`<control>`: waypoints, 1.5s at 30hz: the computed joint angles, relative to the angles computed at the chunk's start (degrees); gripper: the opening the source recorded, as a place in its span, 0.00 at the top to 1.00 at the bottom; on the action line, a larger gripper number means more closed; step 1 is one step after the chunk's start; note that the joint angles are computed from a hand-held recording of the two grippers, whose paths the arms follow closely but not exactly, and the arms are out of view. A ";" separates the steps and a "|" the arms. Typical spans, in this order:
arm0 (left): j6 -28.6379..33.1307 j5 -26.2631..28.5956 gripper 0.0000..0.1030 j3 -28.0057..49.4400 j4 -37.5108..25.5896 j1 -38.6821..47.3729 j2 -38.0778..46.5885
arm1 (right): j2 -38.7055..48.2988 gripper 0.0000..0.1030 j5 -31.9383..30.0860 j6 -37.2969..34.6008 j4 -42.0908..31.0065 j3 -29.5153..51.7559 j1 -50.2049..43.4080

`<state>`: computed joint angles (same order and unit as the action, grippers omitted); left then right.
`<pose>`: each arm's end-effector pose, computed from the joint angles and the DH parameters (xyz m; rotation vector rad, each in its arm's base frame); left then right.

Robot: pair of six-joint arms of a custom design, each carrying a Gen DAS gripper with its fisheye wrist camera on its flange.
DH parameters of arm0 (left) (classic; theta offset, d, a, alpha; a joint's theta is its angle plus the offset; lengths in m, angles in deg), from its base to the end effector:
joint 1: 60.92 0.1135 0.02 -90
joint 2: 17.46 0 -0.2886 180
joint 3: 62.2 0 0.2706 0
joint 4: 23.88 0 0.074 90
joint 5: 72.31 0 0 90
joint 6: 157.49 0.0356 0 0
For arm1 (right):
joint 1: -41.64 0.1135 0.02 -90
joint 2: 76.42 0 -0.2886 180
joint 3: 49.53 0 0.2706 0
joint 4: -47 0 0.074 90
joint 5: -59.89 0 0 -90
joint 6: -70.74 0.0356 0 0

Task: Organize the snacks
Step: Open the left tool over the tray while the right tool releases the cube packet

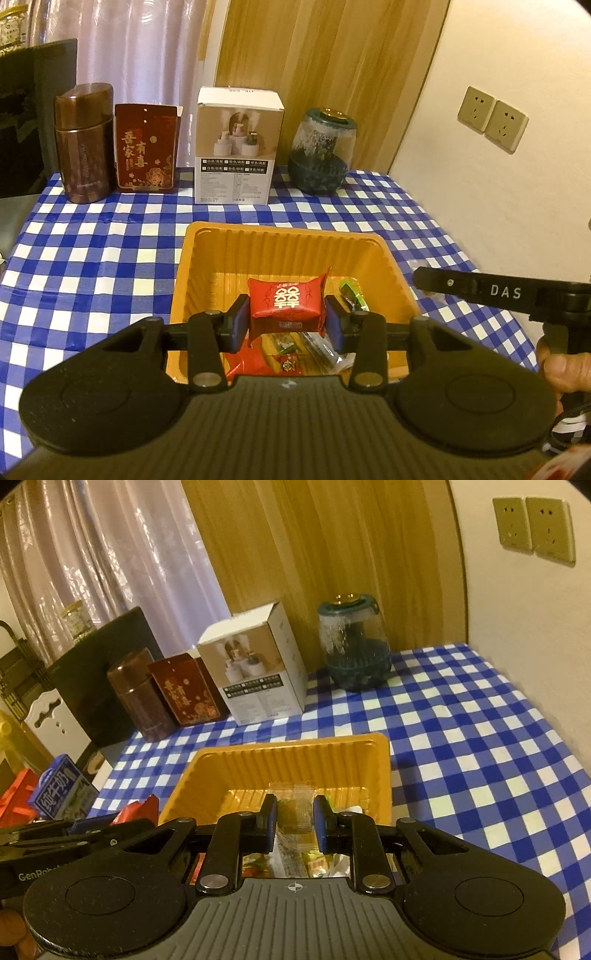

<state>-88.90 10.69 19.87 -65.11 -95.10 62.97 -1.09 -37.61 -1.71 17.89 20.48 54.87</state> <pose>0.2728 -0.1800 0.3362 0.1886 2.2759 -0.3775 0.2973 0.0747 0.3058 0.0070 2.2008 0.4466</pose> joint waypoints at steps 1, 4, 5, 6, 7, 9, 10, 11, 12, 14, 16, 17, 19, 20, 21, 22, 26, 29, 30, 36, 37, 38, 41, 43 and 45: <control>0.08 0.28 0.63 0.13 0.25 0.19 0.59 | 0.79 0.79 -0.21 0.06 0.26 0.19 -0.09; 0.50 0.71 0.63 0.46 0.82 0.57 2.10 | 2.71 0.79 -0.86 0.56 1.00 0.43 -0.35; 0.53 0.78 0.63 0.53 0.95 0.66 2.54 | 3.35 0.79 -1.05 0.87 1.26 0.48 -0.46; 0.65 0.97 0.63 0.60 1.24 0.79 3.01 | 3.87 0.79 -1.33 1.10 1.50 0.52 -0.60; 0.72 1.02 0.63 0.68 1.46 0.84 3.41 | 4.31 0.79 -1.44 1.33 1.69 0.59 -0.65; 0.90 0.95 0.62 0.80 1.94 0.89 4.19 | 5.05 0.79 -1.55 1.56 1.98 0.62 -0.76; 1.00 0.78 0.62 0.91 2.20 0.85 4.62 | 5.40 0.79 -1.59 1.64 2.11 0.65 -0.78; 1.01 0.71 0.61 0.97 2.45 0.87 5.07 | 5.72 0.79 -1.62 1.71 2.33 0.60 -0.84; 0.92 1.00 0.60 0.99 2.73 0.95 5.45 | 6.01 0.79 -1.53 1.82 2.43 0.66 -0.80; 0.38 1.87 0.54 0.98 3.19 1.28 6.28 | 6.45 0.79 -1.63 2.09 2.61 0.60 -0.87; 0.46 1.38 0.52 1.12 2.99 1.16 6.84 | 6.66 0.79 -1.78 2.13 2.62 0.54 -0.98; 0.50 1.07 0.50 0.96 3.05 1.09 6.78 | 6.66 0.79 -1.81 2.01 2.66 0.44 -1.03; 0.36 0.86 0.49 0.43 3.19 1.17 6.40 | 6.72 0.79 -1.83 1.92 2.65 0.38 -1.10; 0.29 0.78 0.49 0.10 3.23 1.23 6.07 | 6.76 0.79 -1.89 1.90 2.65 0.36 -1.19; 0.25 0.64 0.49 -0.06 3.17 1.24 5.80 | 6.84 0.79 -1.91 1.93 2.64 0.42 -1.20; 0.29 0.52 0.49 -0.19 3.07 1.29 5.55 | 6.94 0.79 -1.97 2.07 2.69 0.48 -1.24; 0.15 0.15 0.48 -0.94 2.96 1.53 4.27 | 7.44 0.79 -3.35 3.31 4.49 0.34 -1.50; 0.03 -0.61 0.47 -1.88 2.74 1.26 2.89 | 7.71 0.45 -5.43 5.88 6.58 -0.24 -2.44; 0.01 -0.88 0.47 -2.44 2.72 1.09 2.18 | 6.91 0.38 -5.41 7.10 8.04 -1.26 -2.69; -0.89 -4.47 0.45 -6.95 1.97 -1.06 -3.33 | 1.83 0.38 -5.02 7.61 7.44 -4.24 -3.80; -1.65 -5.05 0.45 -7.97 1.60 -1.58 -4.59 | 0.53 0.38 -4.61 7.61 6.95 -5.05 -3.83; -2.28 -5.62 0.45 -8.76 1.18 -2.09 -5.65 | -0.78 0.38 -4.19 7.76 6.31 -5.84 -3.75; -5.12 -7.58 0.45 -11.43 -0.74 -4.20 -9.52 | -5.41 0.38 -3.29 8.90 4.25 -8.82 -3.46; -7.54 -9.10 0.45 -13.05 -2.46 -5.93 -12.28 | -9.07 0.38 -2.79 9.76 2.63 -11.18 -2.83; -10.36 -11.18 0.45 -14.60 -4.74 -8.03 -15.19 | -12.26 0.38 -1.95 10.57 0.73 -13.00 -1.59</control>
